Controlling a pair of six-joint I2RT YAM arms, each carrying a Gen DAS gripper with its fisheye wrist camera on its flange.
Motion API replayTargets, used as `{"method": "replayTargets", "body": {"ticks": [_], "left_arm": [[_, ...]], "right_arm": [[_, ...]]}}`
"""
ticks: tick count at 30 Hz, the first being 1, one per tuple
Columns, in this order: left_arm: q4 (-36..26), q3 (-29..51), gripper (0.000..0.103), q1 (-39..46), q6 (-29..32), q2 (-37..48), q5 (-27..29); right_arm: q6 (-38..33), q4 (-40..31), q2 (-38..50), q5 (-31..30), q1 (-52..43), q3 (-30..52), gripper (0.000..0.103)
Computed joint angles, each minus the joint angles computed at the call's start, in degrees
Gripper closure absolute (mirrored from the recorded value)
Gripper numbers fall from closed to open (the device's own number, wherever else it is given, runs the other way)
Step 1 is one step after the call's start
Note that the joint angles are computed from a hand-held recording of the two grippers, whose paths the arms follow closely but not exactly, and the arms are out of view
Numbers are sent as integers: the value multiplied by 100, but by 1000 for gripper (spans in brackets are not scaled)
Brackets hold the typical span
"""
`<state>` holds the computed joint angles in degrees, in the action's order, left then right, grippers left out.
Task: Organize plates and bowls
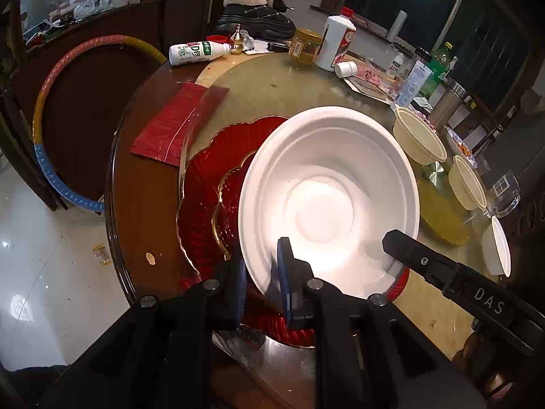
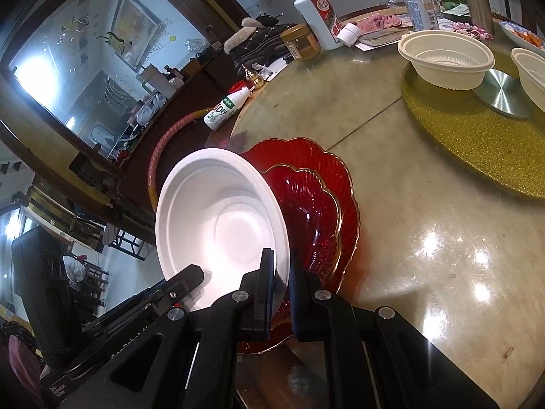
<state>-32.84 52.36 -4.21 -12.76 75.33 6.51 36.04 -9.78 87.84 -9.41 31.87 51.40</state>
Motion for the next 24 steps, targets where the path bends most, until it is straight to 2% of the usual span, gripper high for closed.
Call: {"method": "replayTargets", "body": {"ticks": [24], "left_arm": [[1,-16,88,60,40,111,61]], "right_arm": [[-8,-75,108,6,17,60,95]]}}
